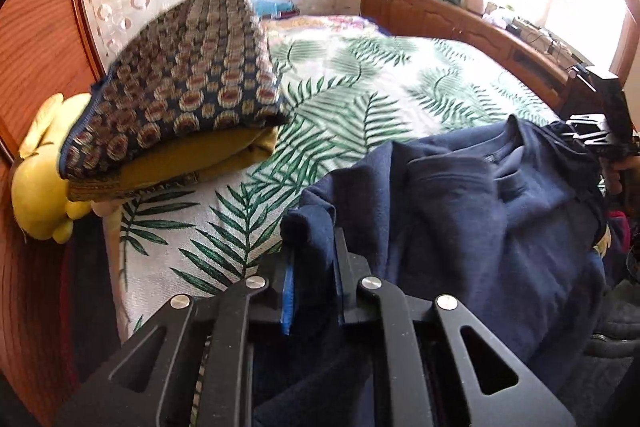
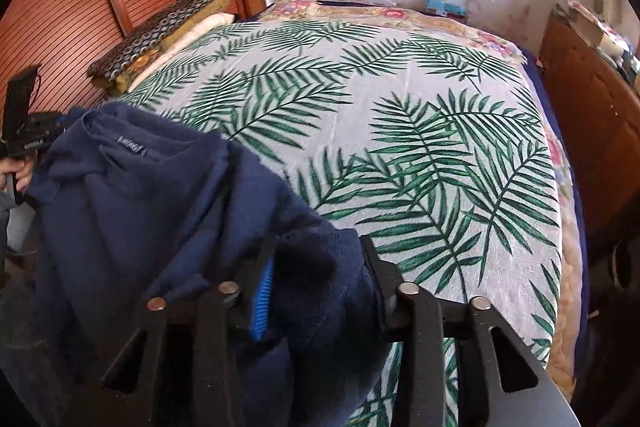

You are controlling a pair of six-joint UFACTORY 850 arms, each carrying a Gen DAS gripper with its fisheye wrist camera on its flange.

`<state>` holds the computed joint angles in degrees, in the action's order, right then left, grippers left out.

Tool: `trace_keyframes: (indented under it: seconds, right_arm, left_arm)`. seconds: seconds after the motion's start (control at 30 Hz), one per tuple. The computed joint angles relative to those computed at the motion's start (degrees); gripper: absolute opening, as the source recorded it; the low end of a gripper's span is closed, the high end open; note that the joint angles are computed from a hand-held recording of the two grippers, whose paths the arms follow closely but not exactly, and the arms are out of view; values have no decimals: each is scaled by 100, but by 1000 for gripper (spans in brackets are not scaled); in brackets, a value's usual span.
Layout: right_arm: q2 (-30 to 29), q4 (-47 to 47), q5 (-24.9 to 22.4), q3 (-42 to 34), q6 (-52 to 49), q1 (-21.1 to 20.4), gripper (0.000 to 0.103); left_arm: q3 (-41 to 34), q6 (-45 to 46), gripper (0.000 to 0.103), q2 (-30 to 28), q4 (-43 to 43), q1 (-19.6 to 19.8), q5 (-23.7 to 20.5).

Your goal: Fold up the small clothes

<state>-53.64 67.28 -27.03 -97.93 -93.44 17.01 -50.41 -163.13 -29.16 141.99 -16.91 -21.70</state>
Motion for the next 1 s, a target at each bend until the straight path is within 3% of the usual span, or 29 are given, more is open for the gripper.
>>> trace_keyframes:
  seconds: [0.07,0.13,0.27,0.37,0.67,1.0]
  right_arm:
    - [60,167,-79,108,-195,-26,22]
    - [180,522,-148,297,-556,-60,18]
    - [864,2004,-518,1170,-2076,-233,17]
    - [1498,2709,-921,1839,-2838,-394,16]
    - [3323,3668,-1490,3070,-4063,-775,15]
    - [4817,4023,-1781,3622,-4699,-1167,15]
  left_arm:
    - [121,-166,15,146,162,-50,-132]
    - [233,-309,14,308,291,-107,-274]
    - [710,-942,13,951,849,-293,-790]
    - [935,-876,13,1465,811,-484,-1030]
    - [1069,488,13,2728,-113,-1034,-1435]
    - [961,1224,13,3559,-367,-1323,-1904]
